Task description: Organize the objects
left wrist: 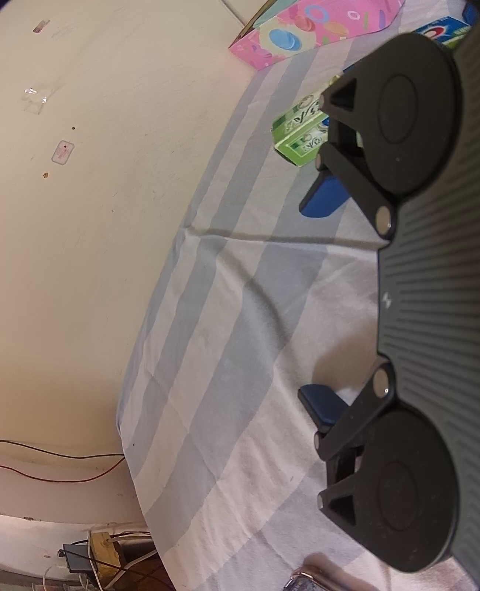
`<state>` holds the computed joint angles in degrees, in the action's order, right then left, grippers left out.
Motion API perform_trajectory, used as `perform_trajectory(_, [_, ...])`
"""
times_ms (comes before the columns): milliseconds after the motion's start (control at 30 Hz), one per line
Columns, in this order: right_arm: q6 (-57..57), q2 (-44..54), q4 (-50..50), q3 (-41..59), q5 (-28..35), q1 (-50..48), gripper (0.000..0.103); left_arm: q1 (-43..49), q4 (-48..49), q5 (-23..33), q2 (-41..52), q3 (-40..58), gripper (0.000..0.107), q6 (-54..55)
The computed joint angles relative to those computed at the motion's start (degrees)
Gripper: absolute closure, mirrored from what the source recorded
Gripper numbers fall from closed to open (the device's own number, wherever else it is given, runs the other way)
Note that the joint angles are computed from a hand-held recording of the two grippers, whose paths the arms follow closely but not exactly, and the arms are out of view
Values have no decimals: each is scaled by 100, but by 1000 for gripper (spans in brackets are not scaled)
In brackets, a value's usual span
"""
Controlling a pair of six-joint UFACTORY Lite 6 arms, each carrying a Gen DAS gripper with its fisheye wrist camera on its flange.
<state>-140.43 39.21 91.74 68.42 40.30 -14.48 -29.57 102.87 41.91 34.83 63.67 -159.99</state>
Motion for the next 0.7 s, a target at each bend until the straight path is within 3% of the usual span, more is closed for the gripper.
perform_trajectory(67, [-337,9,479,-114,-9,-519,44,-44,-92,15,29,53,8,116])
perform_trajectory(267, [1246,842,13,856,765,-1617,44,-158,-274,115,100,155,8,352])
perform_trajectory(367, [573,587,545,379,656,-1489,43,-206,-266,194,85,123,8,345])
perform_trajectory(467, [817,531,198,294,915,-1418,42,-217,-217,191,53,97,8,311])
perform_trajectory(600, [718,286,89,-7,1060,-1041,36,37,499,-258,-222,52,8,64])
perform_trajectory(700, [537,138,118,-122,986,-603,29,385,986,-897,-205,563,6,719])
